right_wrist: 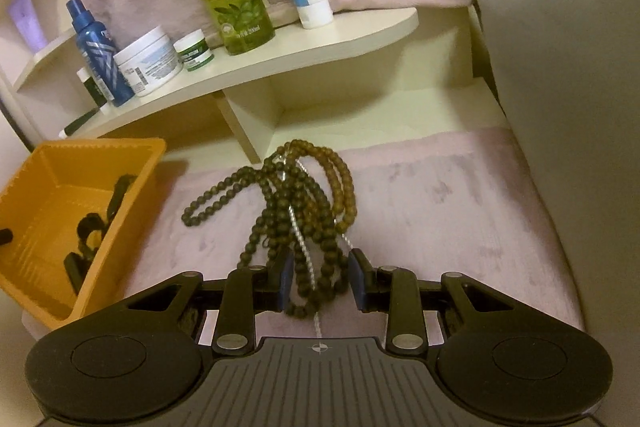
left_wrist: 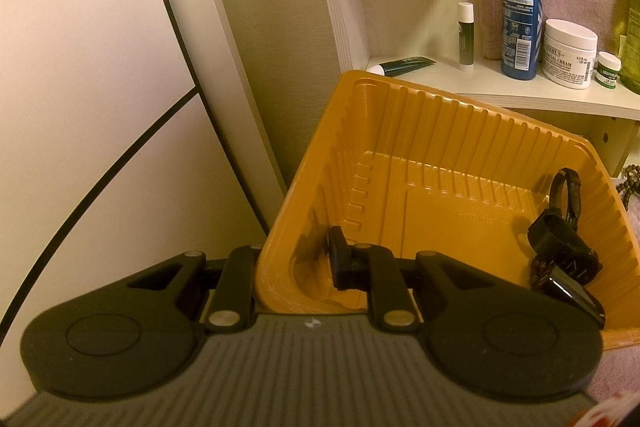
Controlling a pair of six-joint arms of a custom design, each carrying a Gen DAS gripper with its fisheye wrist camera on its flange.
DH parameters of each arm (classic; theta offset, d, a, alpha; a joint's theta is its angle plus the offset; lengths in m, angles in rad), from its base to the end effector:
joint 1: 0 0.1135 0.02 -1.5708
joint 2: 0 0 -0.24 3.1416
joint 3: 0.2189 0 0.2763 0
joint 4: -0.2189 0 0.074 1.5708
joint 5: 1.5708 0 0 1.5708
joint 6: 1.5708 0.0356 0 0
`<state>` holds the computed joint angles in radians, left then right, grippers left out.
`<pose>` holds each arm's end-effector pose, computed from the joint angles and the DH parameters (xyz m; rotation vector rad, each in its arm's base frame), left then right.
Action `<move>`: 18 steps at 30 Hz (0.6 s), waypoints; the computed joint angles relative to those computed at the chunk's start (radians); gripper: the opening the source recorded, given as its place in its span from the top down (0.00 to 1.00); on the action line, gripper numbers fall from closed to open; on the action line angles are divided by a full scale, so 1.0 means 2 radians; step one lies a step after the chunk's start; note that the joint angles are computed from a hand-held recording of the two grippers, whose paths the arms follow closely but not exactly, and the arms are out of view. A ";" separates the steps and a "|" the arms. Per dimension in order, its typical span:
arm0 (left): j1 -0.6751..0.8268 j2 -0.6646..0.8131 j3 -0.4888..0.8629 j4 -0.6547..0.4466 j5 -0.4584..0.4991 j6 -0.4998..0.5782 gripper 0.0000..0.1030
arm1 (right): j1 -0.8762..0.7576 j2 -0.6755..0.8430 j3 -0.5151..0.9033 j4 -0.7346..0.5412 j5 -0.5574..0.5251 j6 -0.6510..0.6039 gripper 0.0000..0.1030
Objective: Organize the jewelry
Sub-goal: 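Return the right tool to the pile and grasp the dark bead necklace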
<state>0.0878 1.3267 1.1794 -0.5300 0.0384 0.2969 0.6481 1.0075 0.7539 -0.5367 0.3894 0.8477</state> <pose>0.3219 0.0270 0.2975 0.2557 2.2381 0.1638 0.2021 0.1361 0.2309 0.4149 2.2703 0.3110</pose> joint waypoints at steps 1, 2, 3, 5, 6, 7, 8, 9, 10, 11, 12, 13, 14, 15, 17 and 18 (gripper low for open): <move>0.000 0.000 0.000 0.000 0.000 0.000 0.84 | -0.003 0.008 0.003 0.003 -0.002 -0.003 0.70; 0.000 0.000 0.000 0.000 0.000 0.000 0.84 | -0.005 0.016 0.007 0.002 -0.002 -0.005 0.70; 0.000 0.000 0.000 0.000 0.000 0.000 0.84 | -0.007 0.023 0.009 0.004 -0.003 -0.008 0.71; 0.000 0.000 0.001 0.000 0.000 0.000 0.84 | -0.008 0.034 0.011 0.007 -0.001 -0.014 0.78; 0.000 0.000 0.001 0.000 0.000 0.000 0.84 | -0.007 0.038 0.013 0.006 0.002 -0.017 0.86; 0.000 0.000 0.000 0.000 -0.001 0.000 0.84 | -0.009 0.039 0.013 0.007 0.001 -0.023 0.93; 0.000 0.000 0.000 0.000 -0.001 0.000 0.84 | -0.010 0.038 0.012 0.009 -0.002 -0.026 0.93; 0.000 0.000 0.000 0.000 0.000 0.000 0.84 | -0.010 0.037 0.012 0.008 -0.001 -0.028 0.93; 0.000 0.000 0.000 0.000 -0.001 0.000 0.84 | -0.008 0.038 0.015 0.006 0.003 -0.031 0.93; 0.000 0.000 0.000 0.000 -0.001 0.000 0.84 | -0.005 0.036 0.017 0.004 0.008 -0.033 0.93; 0.000 0.000 0.000 0.000 -0.001 0.000 0.84 | -0.002 0.032 0.017 0.005 0.013 -0.035 0.93; -0.001 0.000 0.000 0.000 -0.001 0.000 0.84 | 0.001 0.025 0.018 0.007 0.018 -0.035 0.93; 0.000 0.000 0.001 -0.001 -0.001 0.000 0.84 | 0.004 0.018 0.020 0.008 0.023 -0.037 0.93; 0.000 0.000 0.001 -0.001 0.000 0.000 0.84 | 0.007 0.014 0.024 0.009 0.029 -0.040 0.93; 0.000 0.000 0.000 -0.001 -0.001 0.000 0.84 | 0.014 0.003 0.035 0.012 0.042 -0.050 0.93; -0.001 -0.001 0.000 -0.001 -0.001 0.000 0.84 | 0.017 0.000 0.042 0.013 0.047 -0.056 0.93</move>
<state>0.0863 1.3251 1.1793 -0.5316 0.0363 0.2964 0.6828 1.0070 0.8373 -0.5098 0.4826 0.7350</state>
